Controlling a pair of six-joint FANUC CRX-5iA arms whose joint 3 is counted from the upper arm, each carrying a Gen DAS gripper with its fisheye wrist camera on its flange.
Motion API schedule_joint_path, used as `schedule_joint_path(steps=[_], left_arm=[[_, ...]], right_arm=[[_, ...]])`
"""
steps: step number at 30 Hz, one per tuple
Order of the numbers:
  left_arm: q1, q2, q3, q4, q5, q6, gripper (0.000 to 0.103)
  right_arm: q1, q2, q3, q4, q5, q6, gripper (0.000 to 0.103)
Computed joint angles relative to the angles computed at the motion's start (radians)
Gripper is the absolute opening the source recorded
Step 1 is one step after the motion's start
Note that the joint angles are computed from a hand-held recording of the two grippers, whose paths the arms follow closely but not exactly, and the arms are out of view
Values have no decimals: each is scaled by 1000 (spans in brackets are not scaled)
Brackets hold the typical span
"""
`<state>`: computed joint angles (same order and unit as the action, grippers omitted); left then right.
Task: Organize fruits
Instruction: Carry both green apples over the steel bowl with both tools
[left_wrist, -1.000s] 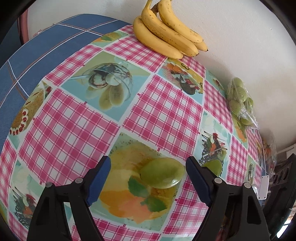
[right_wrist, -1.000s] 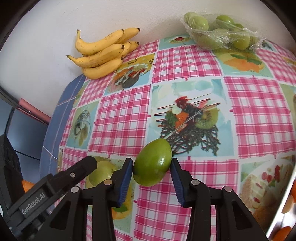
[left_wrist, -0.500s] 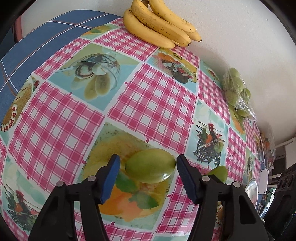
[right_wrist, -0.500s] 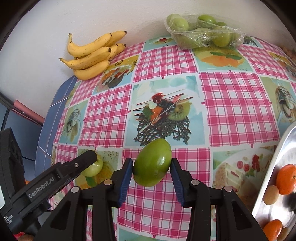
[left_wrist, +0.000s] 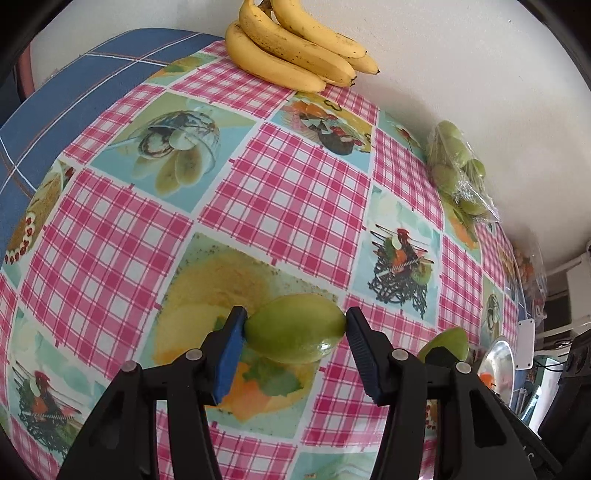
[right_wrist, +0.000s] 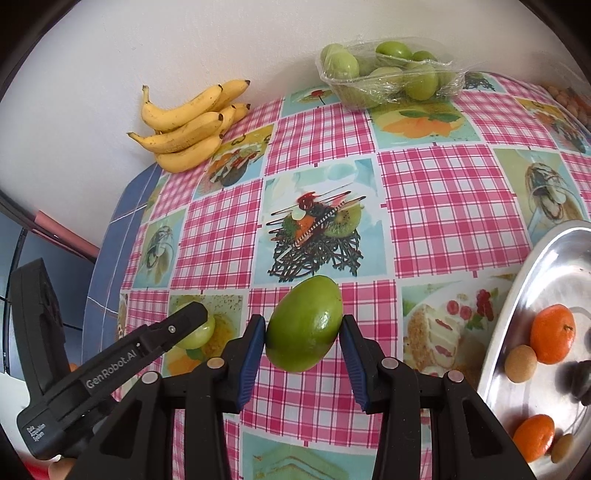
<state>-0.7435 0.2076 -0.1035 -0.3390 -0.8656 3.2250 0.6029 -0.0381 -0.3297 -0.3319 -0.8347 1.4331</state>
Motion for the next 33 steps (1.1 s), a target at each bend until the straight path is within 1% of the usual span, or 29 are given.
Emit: schedule_joint_path(steps=[3, 8, 14, 17, 21, 25, 29, 33], left_arm=[[-9, 0, 6, 9, -10, -1, 56], [-34, 6, 37, -11, -56, 8, 56], [-56, 1, 42, -14, -54, 30, 56], [-81, 3, 69, -39, -87, 42, 56], [-113, 4, 102, -71, -111, 56, 56], [-149, 20, 157, -108, -165, 56, 56], [-169, 26, 178, -121, -171, 65, 56], [-188, 47, 215, -126, -200, 47, 56]], right_arm=[[2, -22, -11, 10, -7, -16, 44], [4, -65, -34, 28, -23, -36, 44], [11, -133, -71, 49, -32, -58, 44], [8, -161, -85, 48, -38, -60, 44], [12, -200, -109, 70, -40, -75, 44], [7, -234, -130, 82, -50, -87, 44], [-6, -255, -143, 96, -68, -94, 44], [-27, -262, -148, 102, -87, -91, 44]])
